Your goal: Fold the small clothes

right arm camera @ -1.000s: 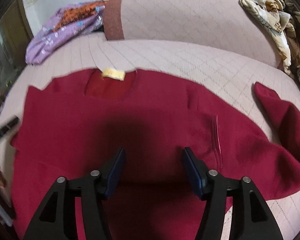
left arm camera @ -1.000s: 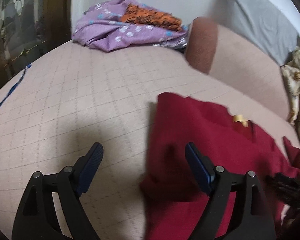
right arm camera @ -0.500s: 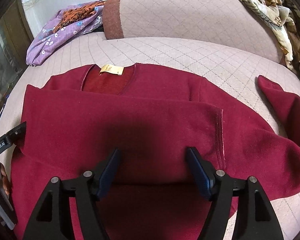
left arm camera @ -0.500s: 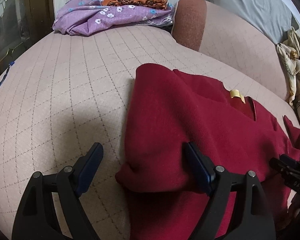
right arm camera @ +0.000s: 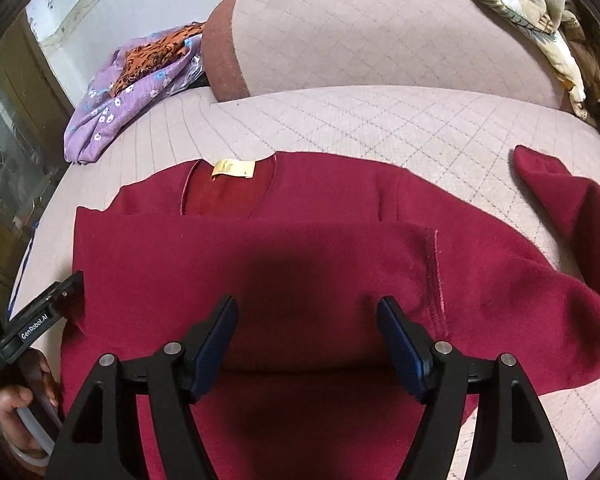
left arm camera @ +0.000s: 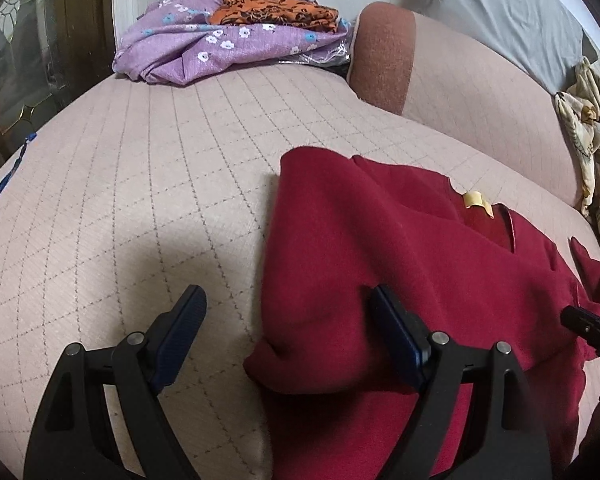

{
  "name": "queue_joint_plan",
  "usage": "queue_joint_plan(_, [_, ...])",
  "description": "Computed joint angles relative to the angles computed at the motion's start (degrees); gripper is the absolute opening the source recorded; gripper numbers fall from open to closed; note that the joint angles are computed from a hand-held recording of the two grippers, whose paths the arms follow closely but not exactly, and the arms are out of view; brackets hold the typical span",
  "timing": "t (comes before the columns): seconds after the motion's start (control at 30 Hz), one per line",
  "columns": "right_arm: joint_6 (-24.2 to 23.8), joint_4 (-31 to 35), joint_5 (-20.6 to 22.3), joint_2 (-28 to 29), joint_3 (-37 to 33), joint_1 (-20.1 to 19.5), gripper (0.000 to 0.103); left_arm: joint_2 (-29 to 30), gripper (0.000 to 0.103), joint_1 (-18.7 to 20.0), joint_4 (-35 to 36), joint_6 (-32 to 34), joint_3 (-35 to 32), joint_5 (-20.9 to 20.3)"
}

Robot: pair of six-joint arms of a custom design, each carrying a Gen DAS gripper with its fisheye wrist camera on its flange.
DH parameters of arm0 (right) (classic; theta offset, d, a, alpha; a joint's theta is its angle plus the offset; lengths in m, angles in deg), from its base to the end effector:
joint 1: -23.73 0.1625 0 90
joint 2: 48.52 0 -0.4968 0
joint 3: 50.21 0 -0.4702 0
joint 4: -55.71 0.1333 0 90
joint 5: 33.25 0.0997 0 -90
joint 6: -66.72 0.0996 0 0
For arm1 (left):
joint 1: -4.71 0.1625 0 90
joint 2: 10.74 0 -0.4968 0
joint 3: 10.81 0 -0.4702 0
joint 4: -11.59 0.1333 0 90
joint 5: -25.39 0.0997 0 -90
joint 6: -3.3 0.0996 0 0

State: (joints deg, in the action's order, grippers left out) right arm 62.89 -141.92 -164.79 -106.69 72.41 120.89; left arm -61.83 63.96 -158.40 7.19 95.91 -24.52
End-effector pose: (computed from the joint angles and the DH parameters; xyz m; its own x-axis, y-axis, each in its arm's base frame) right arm 0.1401 -0.5756 0.1742 -0.7914 0.3078 0.5282 -0.1441 0.7457 -0.6505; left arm -0.1881 -0.7023 0.1327 -0.7599 0.2156 -0.6133 0.5185 0.7700 -0.3717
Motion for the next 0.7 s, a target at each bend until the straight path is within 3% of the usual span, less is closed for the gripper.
queue_joint_plan(0.17, [-0.1, 1.2, -1.6, 1.5, -1.2, -0.8, 0.072, 0.0, 0.085, 0.6, 1.9, -1.5, -0.7, -0.9])
queue_joint_plan(0.33, [-4.9, -2.5, -5.1, 4.6, -3.1, -0.3, 0.073, -0.1, 0.085, 1.0, 2.8, -1.8, -1.1, -2.4])
queue_joint_plan(0.5, [-1.3, -0.5, -2.4, 2.0, -1.8, -0.1, 0.073, -1.1, 0.085, 1.6, 3.4, -3.3, -1.3, -5.6])
queue_joint_plan(0.6, [-2.7, -3.2, -4.8, 1.6, -1.2, 0.5, 0.073, -1.1, 0.085, 1.8, 2.4, -3.6, -1.3, -7.2])
queue_joint_plan(0.7, [-2.0, -2.8, -4.3, 1.1, -0.8, -0.2, 0.071, -0.6, 0.085, 1.8, 2.0, -2.7, -1.5, -6.9])
